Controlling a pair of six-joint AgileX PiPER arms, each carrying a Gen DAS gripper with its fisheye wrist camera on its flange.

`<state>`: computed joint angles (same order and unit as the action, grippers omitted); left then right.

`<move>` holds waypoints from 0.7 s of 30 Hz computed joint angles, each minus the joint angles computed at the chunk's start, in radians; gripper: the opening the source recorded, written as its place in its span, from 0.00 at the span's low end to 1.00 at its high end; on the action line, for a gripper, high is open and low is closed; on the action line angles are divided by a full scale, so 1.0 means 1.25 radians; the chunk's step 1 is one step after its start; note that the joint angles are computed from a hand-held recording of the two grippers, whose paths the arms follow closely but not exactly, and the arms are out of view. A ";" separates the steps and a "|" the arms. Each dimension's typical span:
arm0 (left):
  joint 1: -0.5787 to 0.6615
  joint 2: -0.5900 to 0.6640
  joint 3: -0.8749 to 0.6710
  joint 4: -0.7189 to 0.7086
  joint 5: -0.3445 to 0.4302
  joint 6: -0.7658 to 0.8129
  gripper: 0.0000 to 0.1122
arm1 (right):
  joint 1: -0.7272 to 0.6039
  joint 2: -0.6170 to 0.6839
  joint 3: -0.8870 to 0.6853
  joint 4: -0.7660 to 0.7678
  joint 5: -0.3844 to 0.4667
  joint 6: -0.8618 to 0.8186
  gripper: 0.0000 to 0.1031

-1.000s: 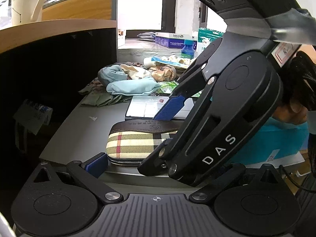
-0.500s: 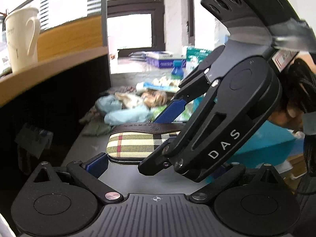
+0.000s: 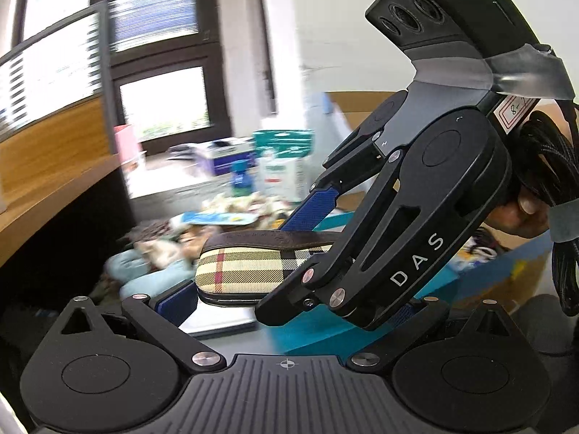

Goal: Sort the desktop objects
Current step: 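Lift the plaid glasses case with the right gripper toward the cardboard box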

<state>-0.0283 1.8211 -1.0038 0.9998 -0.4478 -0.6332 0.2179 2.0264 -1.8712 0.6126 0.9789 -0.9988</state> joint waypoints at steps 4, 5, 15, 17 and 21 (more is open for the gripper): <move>-0.031 0.016 -0.020 0.065 -0.017 -0.043 0.91 | -0.032 0.009 0.053 0.015 -0.063 -0.014 0.70; -0.041 0.022 -0.028 0.082 -0.020 -0.054 0.91 | -0.041 -0.005 0.080 0.017 -0.077 -0.016 0.70; -0.149 0.070 -0.104 0.176 -0.066 -0.104 0.91 | -0.162 -0.160 0.337 0.051 -0.186 -0.051 0.70; -0.168 0.092 -0.130 0.186 -0.079 -0.112 0.91 | -0.190 -0.180 0.364 0.050 -0.199 -0.053 0.70; -0.212 0.129 -0.179 0.212 -0.081 -0.134 0.91 | -0.245 -0.212 0.413 0.050 -0.218 -0.063 0.70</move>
